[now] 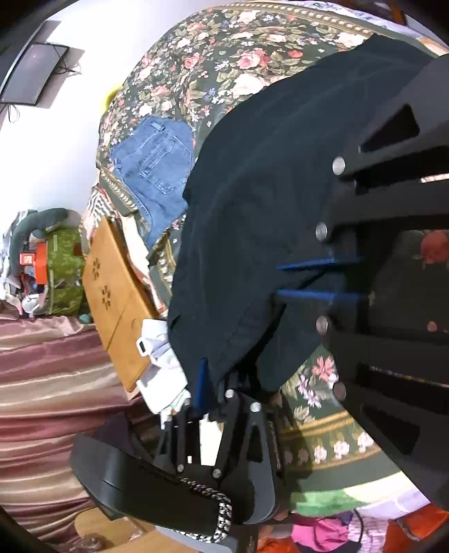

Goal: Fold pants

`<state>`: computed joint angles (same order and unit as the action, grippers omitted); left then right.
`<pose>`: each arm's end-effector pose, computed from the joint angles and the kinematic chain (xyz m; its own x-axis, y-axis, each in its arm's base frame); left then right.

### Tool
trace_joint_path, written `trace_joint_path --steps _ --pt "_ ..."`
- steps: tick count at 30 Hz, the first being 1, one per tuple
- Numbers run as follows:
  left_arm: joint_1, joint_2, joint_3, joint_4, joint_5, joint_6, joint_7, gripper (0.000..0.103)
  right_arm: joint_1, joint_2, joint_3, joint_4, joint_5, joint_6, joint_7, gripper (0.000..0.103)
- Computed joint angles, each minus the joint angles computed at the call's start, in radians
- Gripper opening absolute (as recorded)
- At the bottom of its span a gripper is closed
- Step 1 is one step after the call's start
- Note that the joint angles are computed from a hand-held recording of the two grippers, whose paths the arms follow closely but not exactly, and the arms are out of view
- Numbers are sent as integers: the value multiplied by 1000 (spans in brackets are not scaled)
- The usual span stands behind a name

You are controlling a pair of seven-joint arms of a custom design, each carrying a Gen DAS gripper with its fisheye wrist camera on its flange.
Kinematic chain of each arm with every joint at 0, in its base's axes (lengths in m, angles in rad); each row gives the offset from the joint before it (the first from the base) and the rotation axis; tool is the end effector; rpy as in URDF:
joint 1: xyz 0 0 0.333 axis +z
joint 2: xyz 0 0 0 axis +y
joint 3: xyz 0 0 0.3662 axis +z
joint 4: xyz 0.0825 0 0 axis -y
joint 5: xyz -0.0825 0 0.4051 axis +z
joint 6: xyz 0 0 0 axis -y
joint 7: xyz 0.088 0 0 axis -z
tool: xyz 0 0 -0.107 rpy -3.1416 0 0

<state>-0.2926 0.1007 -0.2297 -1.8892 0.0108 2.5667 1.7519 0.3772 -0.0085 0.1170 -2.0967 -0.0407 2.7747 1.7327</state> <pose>0.5697 -0.3213 0.5595 -0.6245 -0.7763 -0.0858 -0.6251 0.5626 -0.5409 0.5344 0.2902 0.5442 0.3784 -0.9233 -0.0662 -0.7329 -0.2552 -0.6307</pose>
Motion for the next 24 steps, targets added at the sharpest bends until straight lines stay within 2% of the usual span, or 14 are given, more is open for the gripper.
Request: trace_joint_path --steps 3,5,11,13,14,16,18,20,23,24 --pt "27 -3 -11 26 -169 -81 76 14 6 -7 1 -4 136 -24 -76 5" --pt "32 -4 -10 26 -213 -109 88 14 9 -7 2 -20 172 -18 -84 5" --pt "3 -30 -6 -25 -80 -115 -15 15 19 -35 -5 -44 325 -5 -174 9" --pt "6 -45 -5 -31 -80 -121 -29 21 25 -67 -13 -71 375 -8 -215 22" --pt "9 -52 -4 -29 -81 -131 -38 28 25 -85 -15 -88 367 5 -206 27" --pt "14 -65 -3 -23 -81 -143 -61 39 27 -139 -29 -147 358 65 -190 44" --pt "16 -75 -3 -17 -54 -131 -106 56 23 -200 -48 -214 340 133 -156 50" --pt "15 -77 -5 -2 -10 -113 -164 63 -10 -253 -54 -270 272 175 -81 52" --pt "12 -57 -9 49 1 -113 -213 71 -104 -334 -42 -356 158 213 48 53" --pt "9 -44 -10 71 -2 -109 -229 74 -155 -365 -31 -389 119 218 98 53"
